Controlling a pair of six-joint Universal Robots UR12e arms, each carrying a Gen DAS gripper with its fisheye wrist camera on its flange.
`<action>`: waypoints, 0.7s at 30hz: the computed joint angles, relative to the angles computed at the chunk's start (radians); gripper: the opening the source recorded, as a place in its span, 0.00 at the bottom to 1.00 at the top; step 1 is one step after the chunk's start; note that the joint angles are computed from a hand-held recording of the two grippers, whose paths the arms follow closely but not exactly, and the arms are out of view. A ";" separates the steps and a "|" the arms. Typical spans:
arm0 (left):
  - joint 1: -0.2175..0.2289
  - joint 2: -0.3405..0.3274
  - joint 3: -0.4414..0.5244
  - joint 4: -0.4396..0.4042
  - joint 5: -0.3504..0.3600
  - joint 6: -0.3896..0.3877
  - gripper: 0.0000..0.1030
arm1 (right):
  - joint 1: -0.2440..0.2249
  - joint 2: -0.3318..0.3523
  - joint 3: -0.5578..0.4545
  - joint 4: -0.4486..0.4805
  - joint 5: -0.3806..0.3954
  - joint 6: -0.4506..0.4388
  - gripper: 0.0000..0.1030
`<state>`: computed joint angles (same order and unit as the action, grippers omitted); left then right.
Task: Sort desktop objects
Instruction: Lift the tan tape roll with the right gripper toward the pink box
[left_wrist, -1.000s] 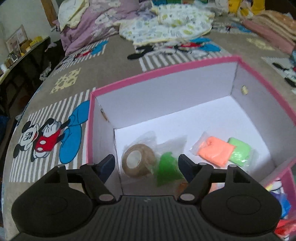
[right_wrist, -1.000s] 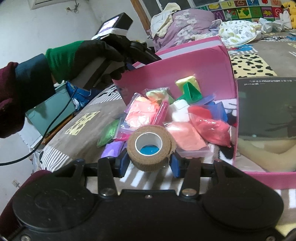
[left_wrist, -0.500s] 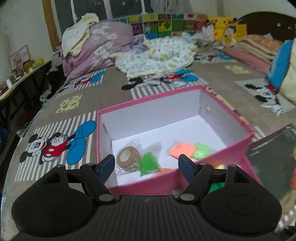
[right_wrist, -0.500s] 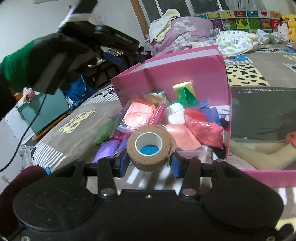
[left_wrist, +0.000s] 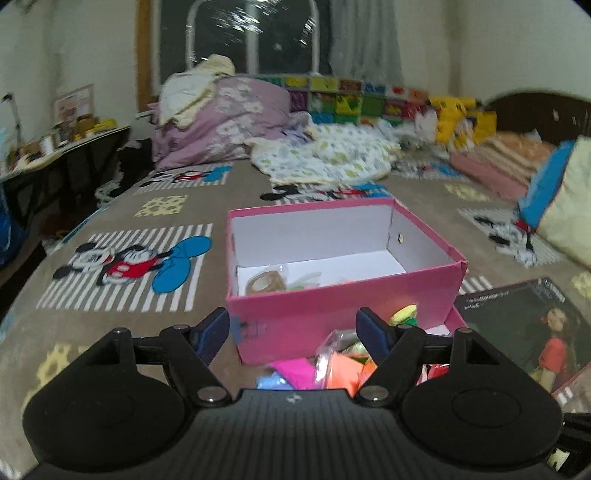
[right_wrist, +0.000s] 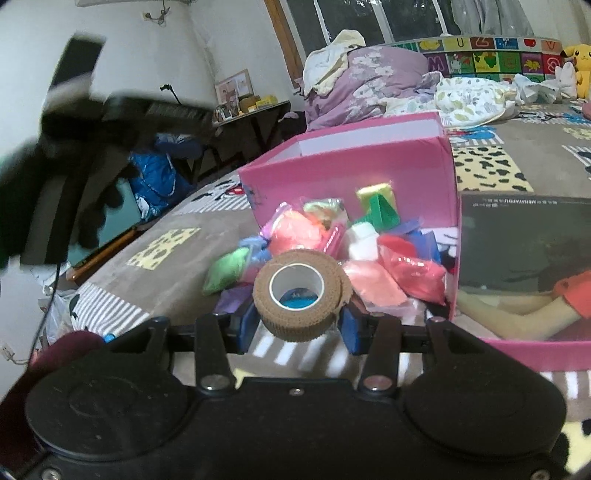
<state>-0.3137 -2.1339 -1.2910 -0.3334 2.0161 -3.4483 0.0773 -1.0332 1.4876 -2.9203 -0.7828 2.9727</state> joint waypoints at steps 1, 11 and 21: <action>-0.002 0.008 -0.024 0.026 0.005 -0.021 0.73 | 0.000 -0.001 -0.003 -0.001 -0.001 0.003 0.44; -0.047 0.024 -0.147 0.135 0.060 -0.138 0.73 | -0.002 -0.007 -0.059 0.027 -0.033 -0.025 0.44; -0.085 -0.016 -0.150 0.208 0.070 -0.085 0.73 | 0.010 0.010 -0.149 0.067 -0.064 -0.077 0.44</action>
<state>-0.3986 -2.1499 -1.4413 -0.1257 2.0864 -3.5337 0.0871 -1.0228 1.3386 -2.8531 -0.8466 2.8957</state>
